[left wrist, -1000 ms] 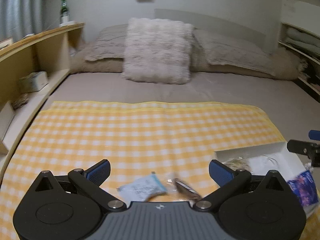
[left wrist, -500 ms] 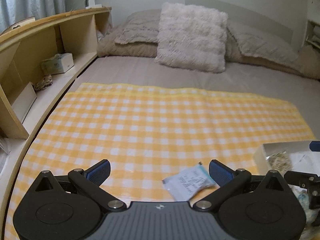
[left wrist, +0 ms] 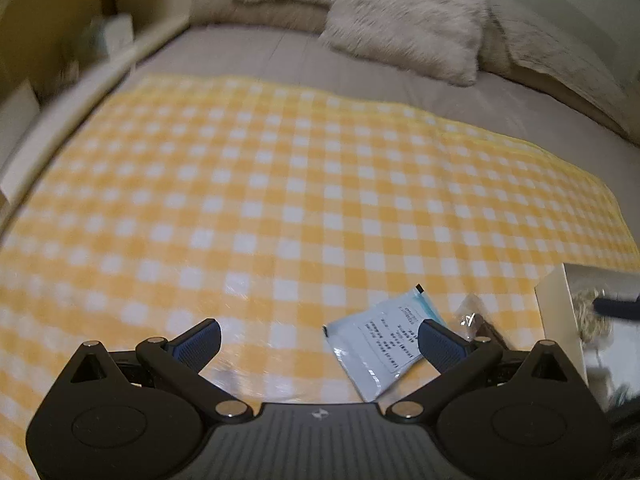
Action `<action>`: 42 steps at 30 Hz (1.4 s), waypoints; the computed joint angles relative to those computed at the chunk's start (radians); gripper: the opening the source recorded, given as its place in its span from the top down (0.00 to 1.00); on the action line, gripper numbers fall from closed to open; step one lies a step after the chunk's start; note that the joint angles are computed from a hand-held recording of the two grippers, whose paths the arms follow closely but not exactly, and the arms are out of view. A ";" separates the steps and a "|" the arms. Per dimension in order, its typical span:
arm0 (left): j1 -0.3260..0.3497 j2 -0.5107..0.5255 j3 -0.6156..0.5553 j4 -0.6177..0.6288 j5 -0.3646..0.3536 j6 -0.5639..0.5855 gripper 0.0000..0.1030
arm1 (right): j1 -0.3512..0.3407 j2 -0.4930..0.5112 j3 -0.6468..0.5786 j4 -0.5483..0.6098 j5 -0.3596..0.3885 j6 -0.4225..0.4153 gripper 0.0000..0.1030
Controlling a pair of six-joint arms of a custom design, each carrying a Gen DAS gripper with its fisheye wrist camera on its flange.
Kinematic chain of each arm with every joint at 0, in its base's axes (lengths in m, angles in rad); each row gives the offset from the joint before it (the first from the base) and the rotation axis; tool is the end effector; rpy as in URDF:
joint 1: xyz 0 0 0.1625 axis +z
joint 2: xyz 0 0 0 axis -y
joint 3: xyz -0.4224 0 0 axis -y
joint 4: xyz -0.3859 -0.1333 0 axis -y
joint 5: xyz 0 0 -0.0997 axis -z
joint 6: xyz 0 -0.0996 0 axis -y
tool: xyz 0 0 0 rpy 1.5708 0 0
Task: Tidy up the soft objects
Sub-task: 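Grasp the white sachet with the left tool while the right tool grasps the bagged dark item, then carry the sachet and bagged dark item into the box and release both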
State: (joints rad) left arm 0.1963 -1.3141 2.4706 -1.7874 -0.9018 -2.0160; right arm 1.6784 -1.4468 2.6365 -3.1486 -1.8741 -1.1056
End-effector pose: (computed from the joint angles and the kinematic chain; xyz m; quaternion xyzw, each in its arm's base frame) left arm -0.2153 -0.2417 0.0912 -0.1244 0.8461 -0.3435 0.3881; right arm 0.1378 -0.3110 0.1732 0.5290 -0.8135 0.0964 0.2214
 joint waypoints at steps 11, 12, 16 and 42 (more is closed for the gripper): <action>0.155 0.123 -0.001 -0.340 0.023 -0.031 0.00 | 0.021 0.183 -0.021 -0.058 -0.151 -0.086 0.02; 0.165 0.138 -0.007 -0.357 0.025 -0.030 0.00 | 0.020 0.188 -0.022 -0.054 -0.157 -0.098 0.09; 0.212 0.209 -0.049 -0.383 0.032 -0.047 0.00 | 0.016 0.196 -0.033 -0.028 -0.179 -0.114 0.26; 0.222 0.332 -0.199 -0.094 -0.058 0.005 0.23 | -0.008 0.086 -0.063 0.206 -0.157 -0.031 0.71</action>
State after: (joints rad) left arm 0.4181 -0.9820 2.2721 -1.8810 -0.9603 -2.0113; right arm 1.6705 -1.3605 2.5735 -2.9429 -2.0314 -1.1364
